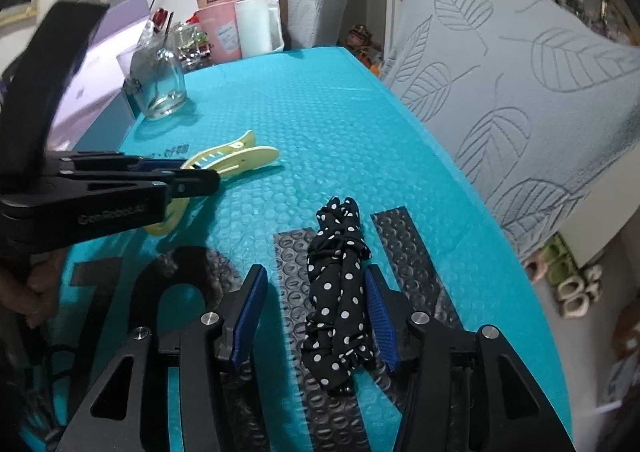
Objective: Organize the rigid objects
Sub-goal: 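Grasp the cream claw clip with the left tool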
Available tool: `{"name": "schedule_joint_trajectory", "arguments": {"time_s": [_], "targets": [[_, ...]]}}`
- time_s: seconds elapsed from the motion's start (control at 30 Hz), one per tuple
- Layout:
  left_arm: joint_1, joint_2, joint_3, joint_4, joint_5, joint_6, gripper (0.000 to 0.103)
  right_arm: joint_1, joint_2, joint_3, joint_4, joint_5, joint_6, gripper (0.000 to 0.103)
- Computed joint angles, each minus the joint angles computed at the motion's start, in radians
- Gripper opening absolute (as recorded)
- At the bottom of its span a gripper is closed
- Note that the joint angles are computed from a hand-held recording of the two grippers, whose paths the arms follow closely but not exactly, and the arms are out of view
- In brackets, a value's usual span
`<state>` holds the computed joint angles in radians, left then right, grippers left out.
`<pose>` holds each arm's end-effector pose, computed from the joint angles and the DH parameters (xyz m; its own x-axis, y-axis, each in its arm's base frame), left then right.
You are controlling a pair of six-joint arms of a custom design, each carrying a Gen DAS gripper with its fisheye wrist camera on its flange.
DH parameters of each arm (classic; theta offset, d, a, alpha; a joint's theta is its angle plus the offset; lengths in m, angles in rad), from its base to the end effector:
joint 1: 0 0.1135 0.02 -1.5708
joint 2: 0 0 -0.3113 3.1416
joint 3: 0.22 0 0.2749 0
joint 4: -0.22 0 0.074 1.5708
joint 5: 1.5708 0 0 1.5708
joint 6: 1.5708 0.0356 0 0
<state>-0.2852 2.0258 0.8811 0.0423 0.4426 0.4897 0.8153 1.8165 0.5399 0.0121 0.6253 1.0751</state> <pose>0.3510 -0.1188 0.0789 -0.5488 0.6038 -0.5782 0.7909 0.5991 -0.1249 0.1948 0.1764 0.0780 -0.7236 0.2719 -0.6344 0.3519 0.9360 -0.0002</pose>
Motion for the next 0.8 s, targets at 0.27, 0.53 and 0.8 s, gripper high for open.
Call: {"name": "schedule_joint_trajectory", "arguments": {"time_s": [0.27, 0.53, 0.8], "targets": [[0.039, -0.041, -0.052, -0.013, 0.010, 0.006, 0.021, 0.014, -0.015, -0.008, -0.025, 0.016, 0.051, 0.024], [0.100, -0.121, -0.140, -0.021, 0.038, 0.065, 0.021, 0.055, -0.051, -0.034, -0.026, 0.005, 0.114, 0.021], [0.159, -0.195, -0.220, -0.048, 0.056, 0.149, 0.022, 0.162, -0.073, -0.012, -0.121, 0.029, 0.221, 0.020]]}}
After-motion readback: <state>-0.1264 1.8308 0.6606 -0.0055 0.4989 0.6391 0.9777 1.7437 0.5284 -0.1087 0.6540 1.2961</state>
